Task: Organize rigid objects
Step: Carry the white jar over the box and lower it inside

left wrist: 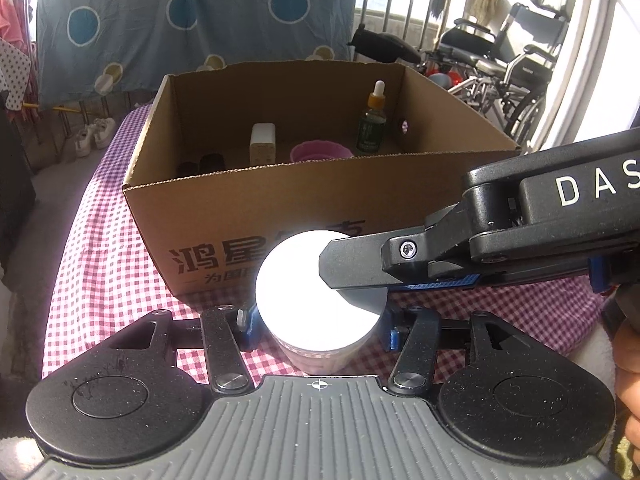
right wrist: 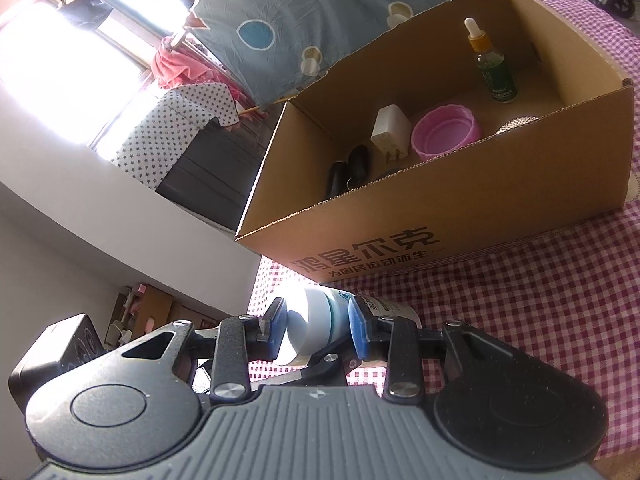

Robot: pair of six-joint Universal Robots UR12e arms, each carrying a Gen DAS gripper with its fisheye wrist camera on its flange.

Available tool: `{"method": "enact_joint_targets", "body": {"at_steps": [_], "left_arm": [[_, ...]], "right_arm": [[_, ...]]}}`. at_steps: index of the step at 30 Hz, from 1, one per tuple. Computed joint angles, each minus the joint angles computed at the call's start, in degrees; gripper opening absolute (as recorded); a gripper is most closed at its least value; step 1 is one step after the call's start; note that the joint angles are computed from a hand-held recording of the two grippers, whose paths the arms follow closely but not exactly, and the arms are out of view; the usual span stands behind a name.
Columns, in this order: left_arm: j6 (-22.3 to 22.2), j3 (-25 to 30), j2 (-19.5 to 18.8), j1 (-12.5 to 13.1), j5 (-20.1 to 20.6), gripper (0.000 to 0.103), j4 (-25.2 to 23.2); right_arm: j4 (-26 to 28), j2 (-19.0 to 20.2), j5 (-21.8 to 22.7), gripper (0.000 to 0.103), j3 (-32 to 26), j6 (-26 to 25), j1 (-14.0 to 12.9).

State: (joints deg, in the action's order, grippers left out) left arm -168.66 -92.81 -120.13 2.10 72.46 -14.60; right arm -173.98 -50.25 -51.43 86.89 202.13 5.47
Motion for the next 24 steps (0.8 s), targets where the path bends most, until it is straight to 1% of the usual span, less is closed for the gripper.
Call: {"method": "enact_joint_targets", "body": {"at_steps": [11, 19, 24], "left_arm": [[0.03, -0.32, 0.18, 0.12, -0.03, 0.053, 0.51], [0.18, -1.35, 1.06, 0.24, -0.29, 0.053, 2.3], [0.59, -2.57, 2.1, 0.25, -0.17, 0.053, 4.49]], "right_arm": [[-0.69, -0.07, 0.1, 0.037, 0.3, 0.14, 0.06], [-3.06, -0.82, 0.39, 0.037, 1.57, 0.21, -0.03], [-5.43, -1.7, 0.87, 0.037, 2.8, 0.19, -0.12]]}}
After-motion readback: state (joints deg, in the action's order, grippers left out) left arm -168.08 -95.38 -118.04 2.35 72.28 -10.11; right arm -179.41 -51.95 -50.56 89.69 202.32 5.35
